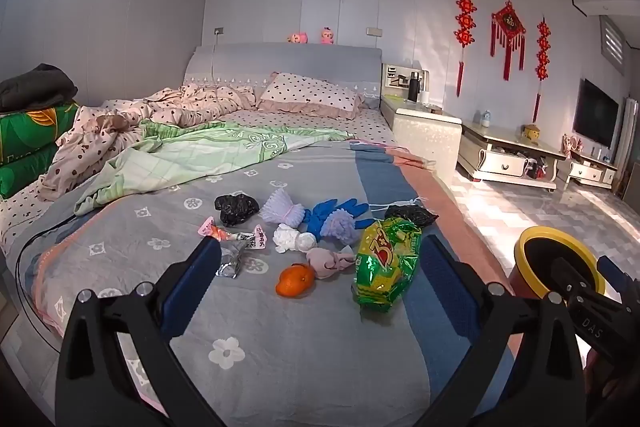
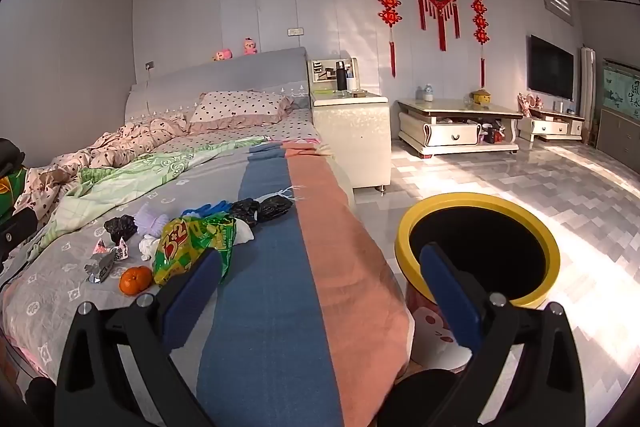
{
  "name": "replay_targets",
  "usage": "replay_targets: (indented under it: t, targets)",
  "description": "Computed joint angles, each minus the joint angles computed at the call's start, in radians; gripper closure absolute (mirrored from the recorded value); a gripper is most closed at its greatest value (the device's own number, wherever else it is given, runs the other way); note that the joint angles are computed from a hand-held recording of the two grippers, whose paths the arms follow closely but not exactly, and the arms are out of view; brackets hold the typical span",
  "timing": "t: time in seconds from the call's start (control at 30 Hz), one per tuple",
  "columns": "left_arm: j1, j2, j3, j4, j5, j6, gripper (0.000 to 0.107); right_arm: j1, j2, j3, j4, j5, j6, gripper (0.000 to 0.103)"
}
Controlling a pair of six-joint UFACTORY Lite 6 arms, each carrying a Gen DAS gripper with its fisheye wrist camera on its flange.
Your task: Collect trash
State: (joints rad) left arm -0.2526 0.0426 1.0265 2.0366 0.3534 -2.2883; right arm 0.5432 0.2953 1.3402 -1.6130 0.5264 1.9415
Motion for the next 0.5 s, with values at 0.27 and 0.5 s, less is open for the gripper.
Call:
replay_targets:
  t: [0.27, 0.5]
  targets:
    - [0.034, 0.012, 0.024, -0.014, -0.054, 0.010, 0.012, 0.000, 0.006, 0.011, 0.023, -0.002, -0.027, 0.007]
    - [0.047, 0.022, 0.024, 0.025, -0.068, -0.041, 0.012, 0.005, 0.020, 0.022, 0.029, 0.002, -0.032, 0.007]
